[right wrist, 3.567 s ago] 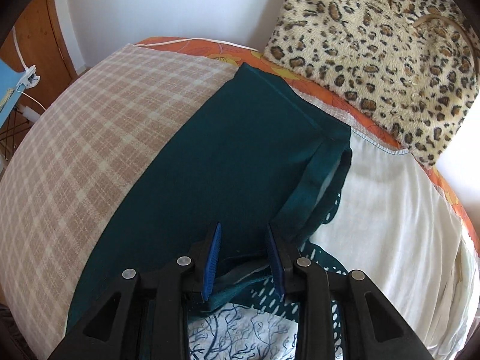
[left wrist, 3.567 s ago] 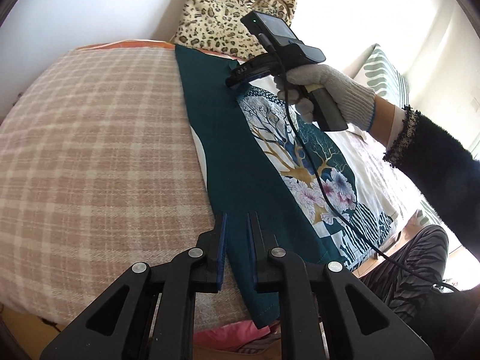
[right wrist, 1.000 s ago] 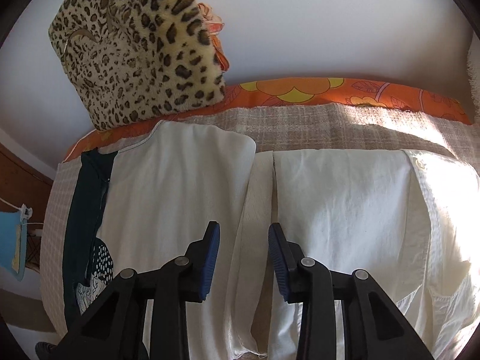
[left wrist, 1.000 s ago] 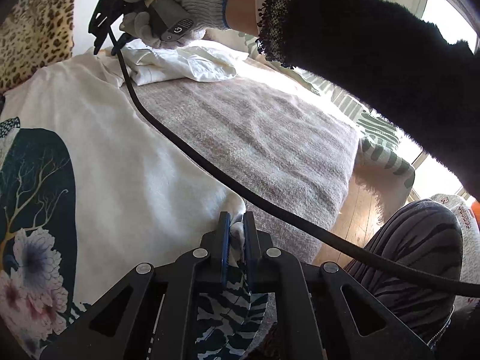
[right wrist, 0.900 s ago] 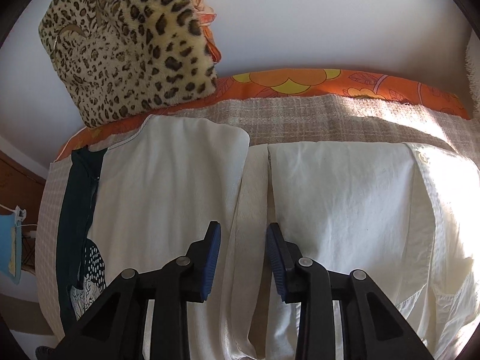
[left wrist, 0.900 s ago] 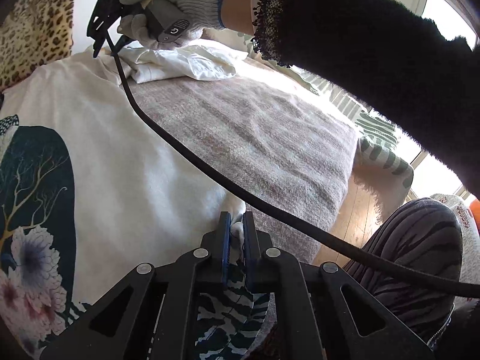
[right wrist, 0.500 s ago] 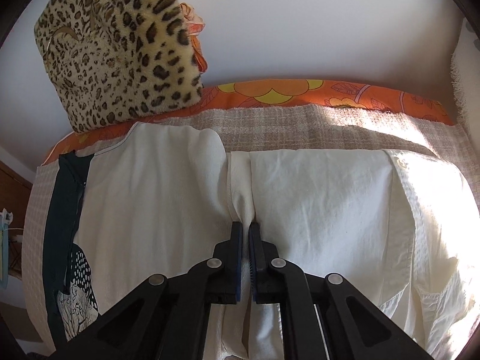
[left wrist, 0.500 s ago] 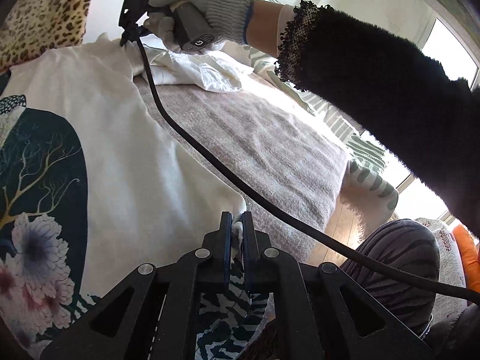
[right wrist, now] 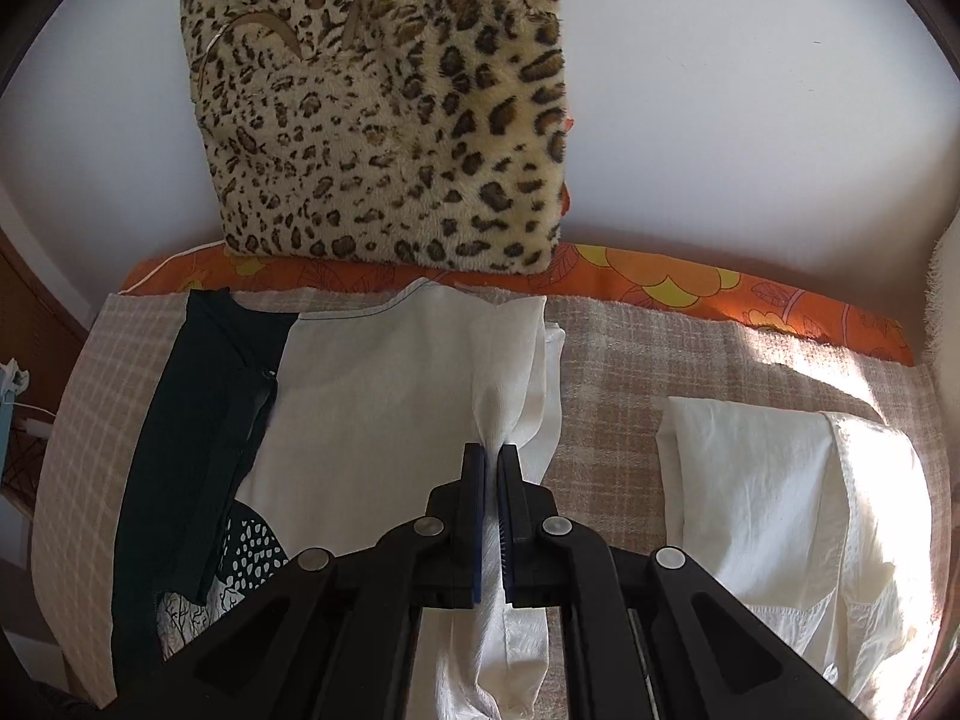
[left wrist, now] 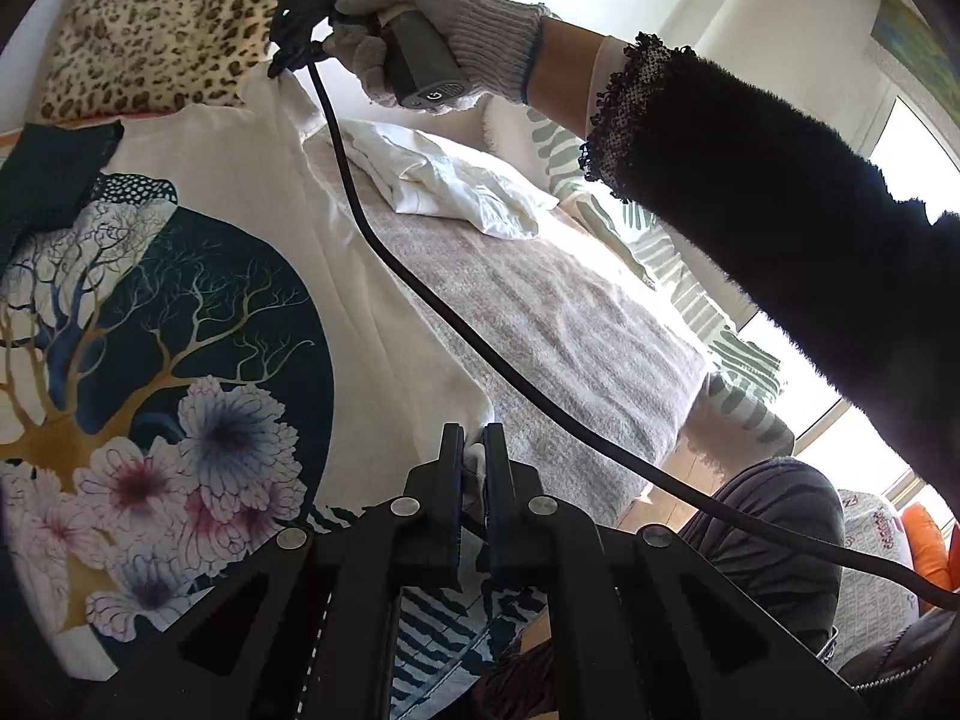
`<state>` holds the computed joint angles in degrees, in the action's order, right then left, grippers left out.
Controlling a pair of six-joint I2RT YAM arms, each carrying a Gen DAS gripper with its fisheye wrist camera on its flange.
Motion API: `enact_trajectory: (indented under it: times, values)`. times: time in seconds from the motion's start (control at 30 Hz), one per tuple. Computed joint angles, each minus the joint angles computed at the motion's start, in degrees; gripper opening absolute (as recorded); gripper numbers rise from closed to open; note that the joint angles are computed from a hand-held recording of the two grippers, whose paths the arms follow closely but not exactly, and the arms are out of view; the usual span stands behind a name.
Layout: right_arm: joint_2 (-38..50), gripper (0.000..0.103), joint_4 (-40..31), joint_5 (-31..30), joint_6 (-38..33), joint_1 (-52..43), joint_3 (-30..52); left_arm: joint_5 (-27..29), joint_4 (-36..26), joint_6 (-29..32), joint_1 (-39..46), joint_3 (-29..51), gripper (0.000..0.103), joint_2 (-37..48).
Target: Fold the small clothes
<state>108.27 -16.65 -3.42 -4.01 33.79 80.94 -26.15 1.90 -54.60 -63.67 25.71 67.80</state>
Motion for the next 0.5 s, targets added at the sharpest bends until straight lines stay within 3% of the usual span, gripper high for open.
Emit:
enact_trajectory:
  times: [0.23,0.5]
  values:
    - [3.2,0.001,-0.1,4.7,1.1,6.9,2.9,-5.1,-4.5,-5.3,-3.3,-2.8,0.005,-4.7]
    - [12.1,0.002,-2.7,7.4,2.3,11.6,11.2,-6.1,-7.1,-9.3,-4.2,-5.8,0.005,-7.7]
